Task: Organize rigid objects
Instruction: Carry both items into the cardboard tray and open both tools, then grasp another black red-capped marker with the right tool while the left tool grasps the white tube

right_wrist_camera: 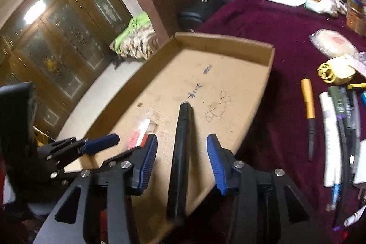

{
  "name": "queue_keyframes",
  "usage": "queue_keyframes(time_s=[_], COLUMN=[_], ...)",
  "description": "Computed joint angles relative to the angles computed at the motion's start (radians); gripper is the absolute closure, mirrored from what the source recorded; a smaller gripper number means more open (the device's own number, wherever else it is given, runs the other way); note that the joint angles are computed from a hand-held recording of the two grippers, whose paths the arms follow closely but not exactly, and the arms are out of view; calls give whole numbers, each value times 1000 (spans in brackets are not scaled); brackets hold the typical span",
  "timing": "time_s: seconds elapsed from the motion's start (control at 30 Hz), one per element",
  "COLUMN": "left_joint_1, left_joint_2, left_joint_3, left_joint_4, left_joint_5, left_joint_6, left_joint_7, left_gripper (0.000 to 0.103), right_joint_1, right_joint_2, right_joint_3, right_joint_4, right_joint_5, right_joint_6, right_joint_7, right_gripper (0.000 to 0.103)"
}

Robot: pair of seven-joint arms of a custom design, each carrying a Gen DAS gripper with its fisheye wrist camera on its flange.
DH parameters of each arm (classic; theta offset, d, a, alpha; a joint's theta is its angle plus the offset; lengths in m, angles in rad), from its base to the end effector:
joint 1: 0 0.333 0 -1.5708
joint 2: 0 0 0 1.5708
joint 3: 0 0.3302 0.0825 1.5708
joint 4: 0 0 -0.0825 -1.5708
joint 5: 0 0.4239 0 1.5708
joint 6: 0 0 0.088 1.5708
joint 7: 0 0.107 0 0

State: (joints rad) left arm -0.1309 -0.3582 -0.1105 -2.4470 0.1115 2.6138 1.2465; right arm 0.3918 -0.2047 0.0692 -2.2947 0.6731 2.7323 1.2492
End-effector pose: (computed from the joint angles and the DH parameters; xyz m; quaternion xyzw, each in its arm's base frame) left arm 0.4850 -0.1243 0.4831 -0.6814 0.6827 -0.1969 0.1756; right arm 0.5053 0.2261 0.4942 -0.7344 0.5703 -0.0353 0.3664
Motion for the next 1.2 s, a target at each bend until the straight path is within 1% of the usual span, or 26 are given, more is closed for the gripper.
queue_keyframes(time_s=[0.07, 0.1, 0.2, 0.3, 0.47, 0.53, 0.6, 0.7, 0.73, 0.77, 0.87, 0.93, 1.0, 1.13, 1.17, 1.2], left_joint_1=[18, 30, 25, -1, -57, -95, -160, -234, -251, -257, -280, -289, -287, -287, -294, -297], left_joint_2=[-19, -29, -48, -62, -63, -66, -59, -36, -30, -25, -17, -17, -15, -11, -11, -12], left_joint_3=[-36, -64, -97, -119, -141, -131, -92, -53, -49, -56, -61, -62, -70, -72, -64, -60], left_joint_4=[-2, -5, -7, -9, 1, -4, -8, 7, 10, 15, 18, 15, 22, 33, 33, 32], left_joint_5=[60, 107, 181, 226, 255, 227, 139, 11, -25, -42, -90, -117, -125, -138, -153, -164], left_joint_6=[3, 8, 4, 7, 5, 17, 39, 42, 44, 45, 61, 71, 64, 77, 77, 75], left_joint_7=[-42, -72, -119, -145, -166, -157, -106, -31, -11, -5, 32, 50, 49, 59, 71, 80], left_gripper=[41, 40, 37, 34, 25, 23, 22, 22, 22, 22, 22, 22, 22, 22, 22, 22], right_joint_1=[3, 4, -1, -26, -78, -112, -154, -230, -264, -291, -342, -346, -351, -366, -352, -330], right_joint_2=[-53, -83, -160, -236, -345, -388, -436, -472, -482, -491, -490, -483, -458, -438, -430, -415], right_joint_3=[-19, -31, -64, -84, -112, -121, -132, -134, -130, -130, -141, -159, -164, -165, -184, -210], right_joint_4=[-41, -67, -139, -215, -326, -364, -408, -444, -455, -466, -475, -477, -463, -455, -449, -435], right_joint_5=[45, 65, 104, 101, 68, 41, 15, -33, -55, -71, -106, -111, -121, -134, -122, -100], right_joint_6=[6, 8, 17, 21, 33, 32, 29, 31, 27, 29, 11, 1, -18, -5, -1, -15], right_joint_7=[-26, -38, -65, -57, -17, 11, 45, 121, 156, 186, 264, 288, 312, 349, 337, 323], right_gripper=[58, 57, 54, 53, 53, 53, 53, 53, 53, 53, 53, 53, 53, 53, 53, 53])
